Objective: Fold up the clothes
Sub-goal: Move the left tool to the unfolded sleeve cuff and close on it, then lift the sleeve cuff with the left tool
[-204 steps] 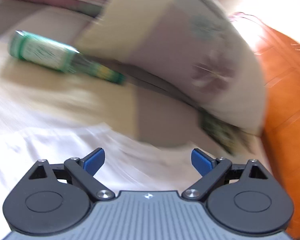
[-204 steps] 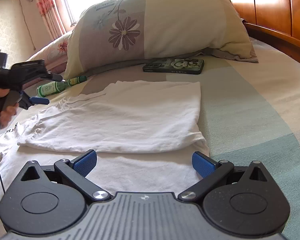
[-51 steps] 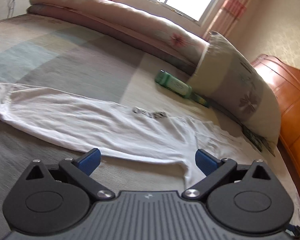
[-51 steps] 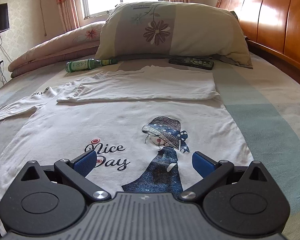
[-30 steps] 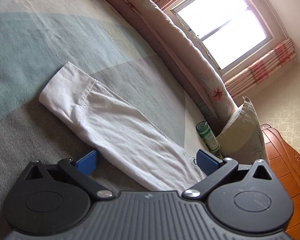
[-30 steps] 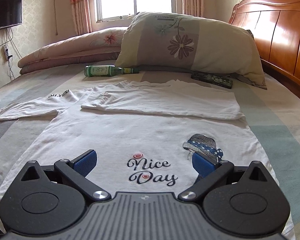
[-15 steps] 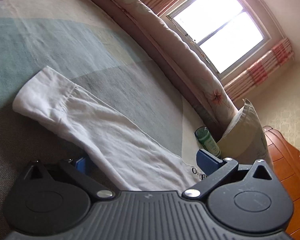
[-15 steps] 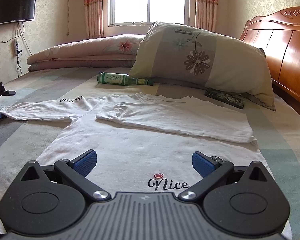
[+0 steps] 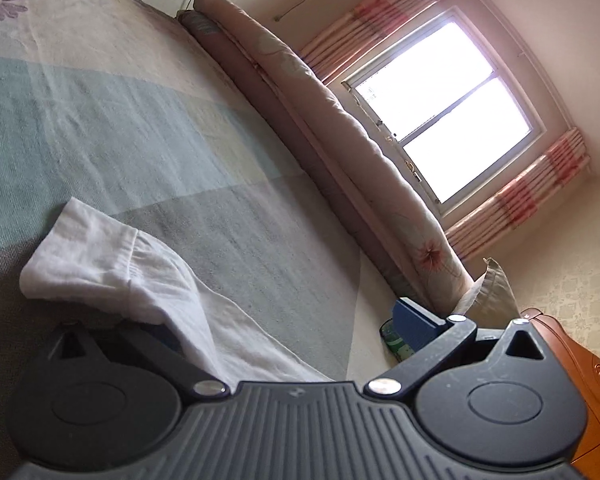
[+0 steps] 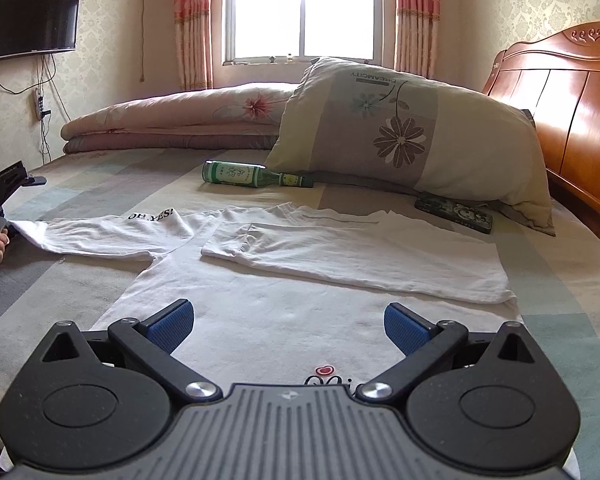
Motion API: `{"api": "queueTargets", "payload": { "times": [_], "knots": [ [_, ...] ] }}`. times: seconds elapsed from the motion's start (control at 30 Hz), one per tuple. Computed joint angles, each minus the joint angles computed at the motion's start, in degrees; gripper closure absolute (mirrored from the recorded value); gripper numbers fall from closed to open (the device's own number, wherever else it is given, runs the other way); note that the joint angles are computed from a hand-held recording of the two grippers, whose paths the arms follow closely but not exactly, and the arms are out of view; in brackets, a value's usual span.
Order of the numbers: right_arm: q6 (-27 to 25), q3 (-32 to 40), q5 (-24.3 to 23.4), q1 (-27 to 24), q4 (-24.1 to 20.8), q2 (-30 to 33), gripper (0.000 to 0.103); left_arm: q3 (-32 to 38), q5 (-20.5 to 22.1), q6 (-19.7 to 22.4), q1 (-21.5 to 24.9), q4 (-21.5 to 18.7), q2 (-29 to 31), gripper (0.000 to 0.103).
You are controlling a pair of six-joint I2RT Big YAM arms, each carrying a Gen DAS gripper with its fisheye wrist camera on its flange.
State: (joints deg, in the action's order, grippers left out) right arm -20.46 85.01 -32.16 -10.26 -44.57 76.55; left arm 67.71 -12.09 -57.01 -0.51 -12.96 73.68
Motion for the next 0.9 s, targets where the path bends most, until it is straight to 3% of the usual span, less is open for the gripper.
{"api": "queueTargets", "payload": {
  "times": [0.17, 0.4, 0.6, 0.8, 0.9],
  "knots": [
    [-3.4, 2.8, -3.0, -0.4, -7.2, 2.0, 0.0, 2.3, 0.2, 1.5, -0.7, -1.1, 0.5, 0.001],
    [-9.4, 5.7, -4.8, 0.2, -12.2, 4.6, 0.0, 7.2, 0.4, 3.8, -2.4, -3.3, 2.2, 0.001],
    [-24.6, 19.2, -8.6, 1.6, -30.2, 15.7, 0.0, 13.8, -1.1, 4.9, -5.2, -7.6, 5.1, 0.001],
    [-21.9, 21.9, -10.4, 2.4, -29.9, 19.2, 0.0, 21.5, -3.1, 5.6, -8.1, -13.3, 8.3, 0.001],
    [-20.9, 22.5, -9.0, 1.2, -33.8, 20.5, 0.0, 25.8, -4.1, 5.8, -9.4, -16.4, 10.3, 0.001]
  ]
}}
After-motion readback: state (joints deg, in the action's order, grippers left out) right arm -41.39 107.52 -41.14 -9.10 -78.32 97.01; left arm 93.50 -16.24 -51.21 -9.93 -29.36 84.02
